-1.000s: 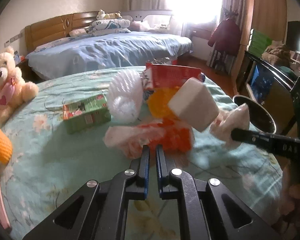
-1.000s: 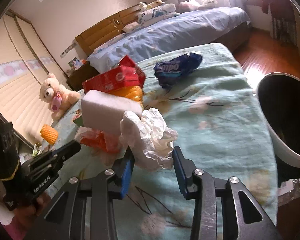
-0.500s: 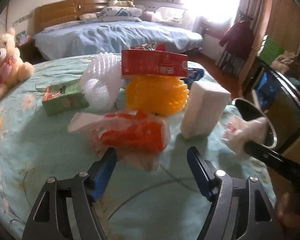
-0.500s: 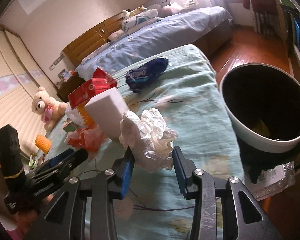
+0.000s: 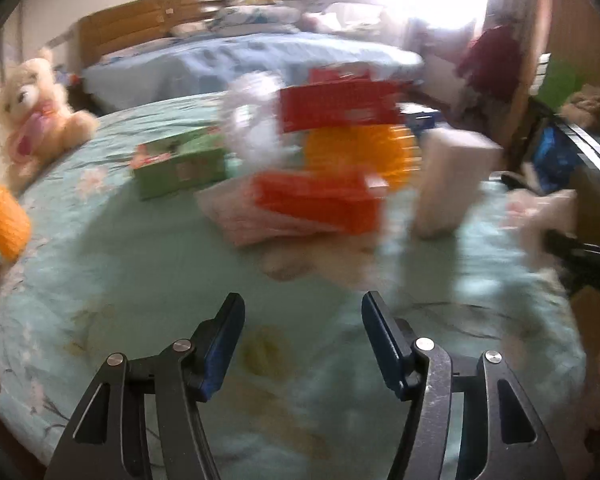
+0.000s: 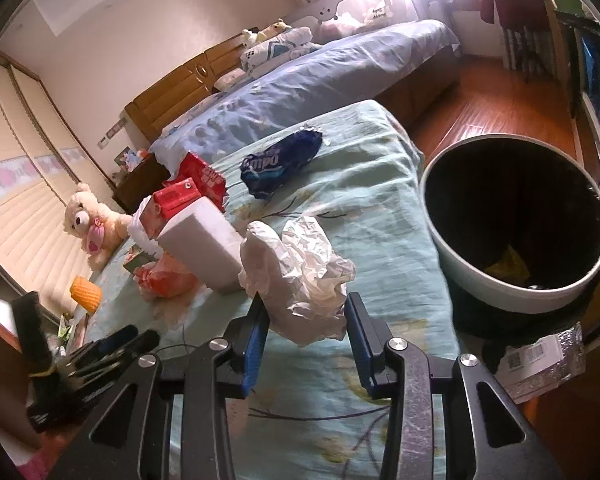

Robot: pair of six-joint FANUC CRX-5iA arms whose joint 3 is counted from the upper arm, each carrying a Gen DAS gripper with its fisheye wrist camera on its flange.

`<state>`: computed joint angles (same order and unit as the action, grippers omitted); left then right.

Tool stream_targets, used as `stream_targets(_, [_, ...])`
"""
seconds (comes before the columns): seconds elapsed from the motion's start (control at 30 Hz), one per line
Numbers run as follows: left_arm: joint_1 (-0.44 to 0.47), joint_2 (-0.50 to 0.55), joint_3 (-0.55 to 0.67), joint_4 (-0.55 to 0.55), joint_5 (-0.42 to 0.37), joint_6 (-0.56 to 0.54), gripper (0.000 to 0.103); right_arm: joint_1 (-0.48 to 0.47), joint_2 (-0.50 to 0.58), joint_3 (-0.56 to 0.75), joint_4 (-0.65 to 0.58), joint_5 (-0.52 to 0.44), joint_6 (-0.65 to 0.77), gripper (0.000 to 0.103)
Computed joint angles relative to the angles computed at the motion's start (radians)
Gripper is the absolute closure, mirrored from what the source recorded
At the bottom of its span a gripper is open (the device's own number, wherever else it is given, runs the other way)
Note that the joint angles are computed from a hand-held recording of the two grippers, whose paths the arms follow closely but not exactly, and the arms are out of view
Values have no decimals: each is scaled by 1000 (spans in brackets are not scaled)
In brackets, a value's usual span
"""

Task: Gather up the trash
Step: 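Grasp the white foam block with the left tool while the right tool grasps the crumpled tissue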

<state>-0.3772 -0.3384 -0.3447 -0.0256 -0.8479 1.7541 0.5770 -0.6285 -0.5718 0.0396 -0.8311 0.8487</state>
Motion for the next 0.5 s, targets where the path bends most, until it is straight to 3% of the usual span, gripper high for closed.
stream_targets(0.07, [-20, -3, -15, 60, 45, -76, 42, -16, -7, 1, -10, -7, 8, 64])
stream_targets(0.2, [-92, 71, 47, 49, 74, -99, 41, -61, -26, 1, -31, -27, 26, 64])
stream_targets(0.33, [-141, 166, 137, -31, 73, -38, 34, -101, -38, -1, -50, -35, 38, 64])
stream_targets(0.5, [-214, 302, 293, -214, -7, 143, 23, -143, -38, 5, -78, -36, 68, 64])
